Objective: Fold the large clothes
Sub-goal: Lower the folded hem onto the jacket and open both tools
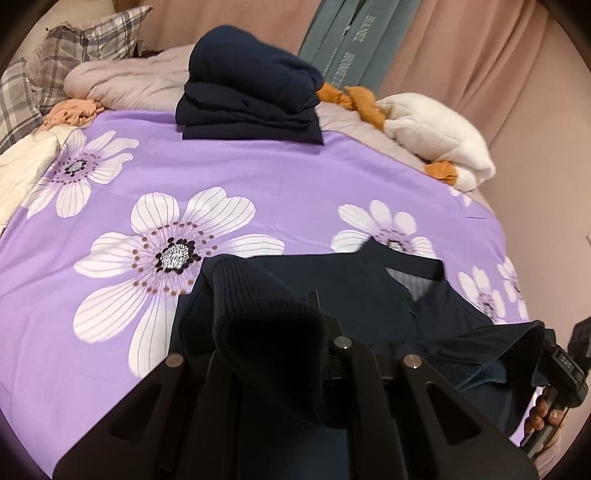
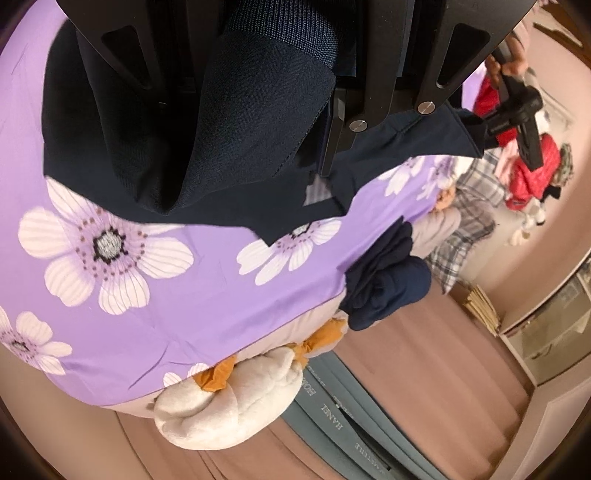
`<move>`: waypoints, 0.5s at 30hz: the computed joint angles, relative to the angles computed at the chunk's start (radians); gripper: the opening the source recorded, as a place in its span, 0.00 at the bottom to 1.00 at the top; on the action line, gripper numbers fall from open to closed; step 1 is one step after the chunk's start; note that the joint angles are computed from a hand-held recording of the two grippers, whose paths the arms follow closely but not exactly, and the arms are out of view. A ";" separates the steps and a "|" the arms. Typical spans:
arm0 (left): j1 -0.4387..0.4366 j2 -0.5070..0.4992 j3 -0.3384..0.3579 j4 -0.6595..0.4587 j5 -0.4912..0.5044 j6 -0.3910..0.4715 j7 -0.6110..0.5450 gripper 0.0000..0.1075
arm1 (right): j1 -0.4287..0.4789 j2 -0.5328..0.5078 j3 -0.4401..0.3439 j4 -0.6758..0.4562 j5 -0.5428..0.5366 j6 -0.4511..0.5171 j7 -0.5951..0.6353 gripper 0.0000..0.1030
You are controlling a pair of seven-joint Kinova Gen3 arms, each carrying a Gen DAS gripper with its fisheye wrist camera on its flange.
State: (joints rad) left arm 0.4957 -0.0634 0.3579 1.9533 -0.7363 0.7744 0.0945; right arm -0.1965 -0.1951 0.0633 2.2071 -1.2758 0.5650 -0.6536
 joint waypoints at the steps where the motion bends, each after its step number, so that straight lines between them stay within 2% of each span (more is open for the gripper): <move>1: -0.010 0.019 -0.014 -0.012 0.013 -0.005 -0.023 0.11 | -0.001 0.018 -0.011 -0.019 0.017 -0.013 -0.021 0.25; 5: -0.018 0.084 -0.065 -0.059 0.053 -0.011 -0.097 0.11 | -0.011 0.073 -0.049 -0.069 0.083 -0.069 -0.093 0.25; 8: -0.015 0.129 -0.104 -0.096 0.091 -0.014 -0.163 0.11 | -0.009 0.117 -0.056 -0.104 0.119 -0.075 -0.143 0.25; 15: -0.003 0.226 -0.175 -0.205 0.198 0.012 -0.353 0.11 | 0.070 0.220 -0.066 -0.151 0.130 0.002 -0.267 0.25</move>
State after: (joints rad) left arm 0.4927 0.1631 0.1829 1.7486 -0.5388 0.7864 -0.2586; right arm -0.1261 0.0249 -0.0029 2.0564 -1.1457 0.5666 -0.9203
